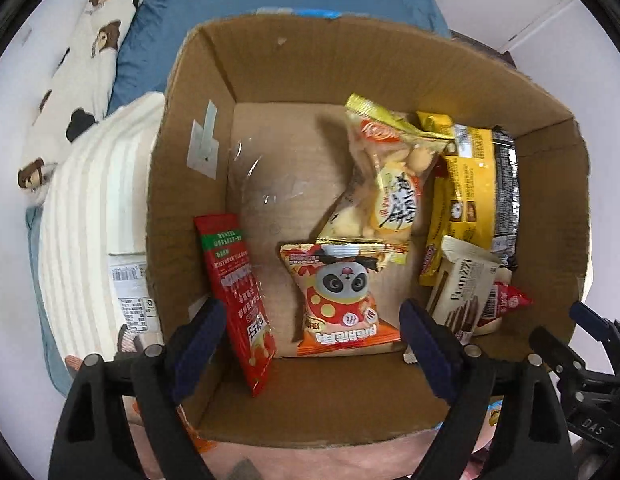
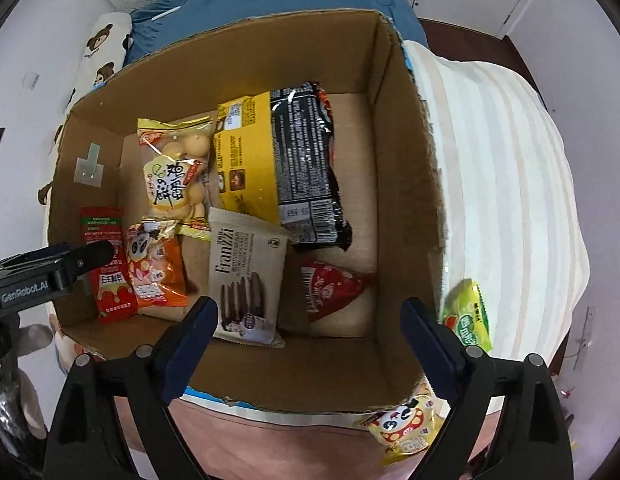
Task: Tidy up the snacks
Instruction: 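Lower both held snacks into the box and open both tools, then withdraw both tools from the box toward the remaining snacks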
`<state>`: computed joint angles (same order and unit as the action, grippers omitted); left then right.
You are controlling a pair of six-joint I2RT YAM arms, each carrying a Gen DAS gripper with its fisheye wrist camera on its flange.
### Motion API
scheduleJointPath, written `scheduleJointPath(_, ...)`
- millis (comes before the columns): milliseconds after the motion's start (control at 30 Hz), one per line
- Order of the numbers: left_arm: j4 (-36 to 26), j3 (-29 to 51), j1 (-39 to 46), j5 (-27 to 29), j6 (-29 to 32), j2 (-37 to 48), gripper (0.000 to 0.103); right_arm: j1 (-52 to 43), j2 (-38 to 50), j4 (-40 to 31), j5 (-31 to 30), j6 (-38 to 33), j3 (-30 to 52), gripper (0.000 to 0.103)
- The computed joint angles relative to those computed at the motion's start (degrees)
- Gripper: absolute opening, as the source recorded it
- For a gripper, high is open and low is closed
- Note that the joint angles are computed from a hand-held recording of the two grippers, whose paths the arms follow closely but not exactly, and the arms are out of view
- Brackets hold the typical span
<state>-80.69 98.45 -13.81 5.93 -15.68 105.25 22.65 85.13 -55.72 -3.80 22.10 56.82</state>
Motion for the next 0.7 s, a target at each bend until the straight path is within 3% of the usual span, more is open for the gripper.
scheduleJointPath(267,0.9,0.5,-3.8,-1.6,-1.6,-6.0,0.089,1.5,-3.4,0.7,0.3,1.4,-0.8,0.095)
scheduleJointPath(700,5.0,-6.4,-8.1,-9.4,-4.0,-22.3,0.089,13.3,-19.0,-2.9,10.5,9.8,-2.6,0.095)
